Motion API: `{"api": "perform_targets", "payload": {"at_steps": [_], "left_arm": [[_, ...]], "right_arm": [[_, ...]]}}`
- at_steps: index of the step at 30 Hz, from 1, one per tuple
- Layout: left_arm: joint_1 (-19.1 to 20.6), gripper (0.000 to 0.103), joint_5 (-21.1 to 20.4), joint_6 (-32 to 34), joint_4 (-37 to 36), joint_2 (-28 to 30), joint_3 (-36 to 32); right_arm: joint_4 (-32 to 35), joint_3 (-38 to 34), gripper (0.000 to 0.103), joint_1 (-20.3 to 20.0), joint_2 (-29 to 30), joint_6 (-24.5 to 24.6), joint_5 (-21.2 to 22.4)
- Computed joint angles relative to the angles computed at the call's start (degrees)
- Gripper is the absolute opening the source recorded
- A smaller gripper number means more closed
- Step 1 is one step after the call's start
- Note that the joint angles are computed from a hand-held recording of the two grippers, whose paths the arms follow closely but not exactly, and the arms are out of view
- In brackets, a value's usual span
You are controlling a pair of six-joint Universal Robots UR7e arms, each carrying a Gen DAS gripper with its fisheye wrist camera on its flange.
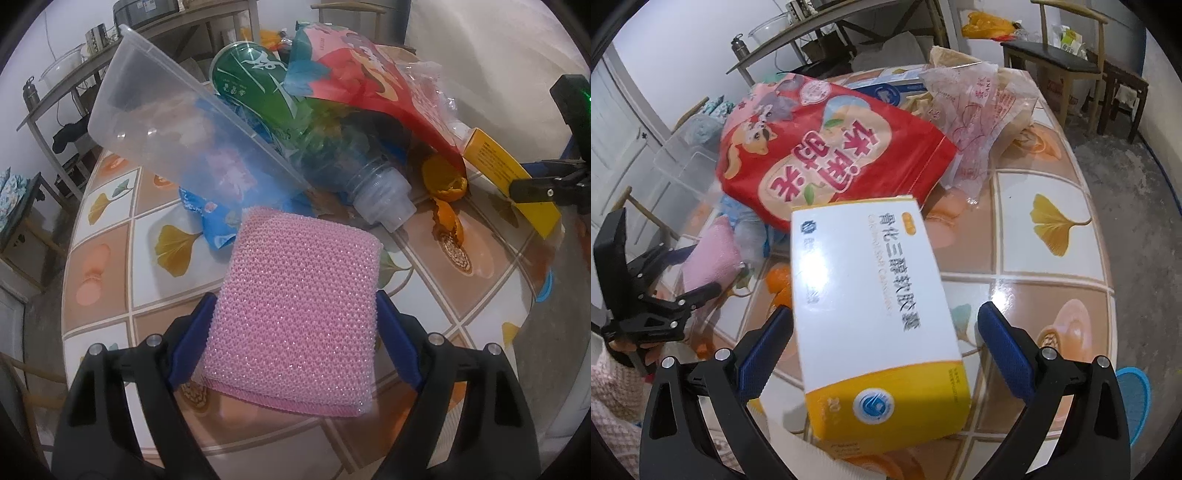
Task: Collect trash
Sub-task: 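Grasp the pink sponge with the left gripper while the right gripper grasps the yellow-white medicine box, then carry sponge and box to the blue wastebasket and open both grippers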
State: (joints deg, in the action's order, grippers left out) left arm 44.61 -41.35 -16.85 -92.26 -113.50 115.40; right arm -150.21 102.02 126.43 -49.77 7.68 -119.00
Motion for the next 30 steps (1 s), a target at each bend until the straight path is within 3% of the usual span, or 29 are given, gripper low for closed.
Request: {"api": "perform_targets", "payload": {"at_steps": [5,9,15,19,27,30], "left_arm": [[1.0,0.078,-1.2,-1.6,-1.9,0.2,-0.3],[1.5,0.077,-2.6,-2.4,-3.8,-1.0,-0.1],[2.9,0.076,-5.8,-3.4,-4.9,-2.7,-0.8],[3.6,0.076,-9.8,-3.1,-6.5,-4.3,-1.2],[3.8,0.076,-18.3,0.6,-15.3,-4.2,-1.2],[2.6,0.076,-21.7,3.8,-19.4,-2.8,-0.8]], "right_arm": [[-0.5,0.0,0.096,0.5,0.6,0.6,-2.0],[-0.4,1.1,0.076,1.0,-0.1,3.2,-2.5],[-2.9,5.0,0.073,2.2,-2.8,6.9,-3.2],[-7.6,8.6,0.072,2.0,-5.1,9.2,-2.3],[-24.4,17.4,0.071,-0.2,-9.4,12.5,6.3],[-29.0,19.5,0.071,0.5,-10.7,12.8,5.5]]}}
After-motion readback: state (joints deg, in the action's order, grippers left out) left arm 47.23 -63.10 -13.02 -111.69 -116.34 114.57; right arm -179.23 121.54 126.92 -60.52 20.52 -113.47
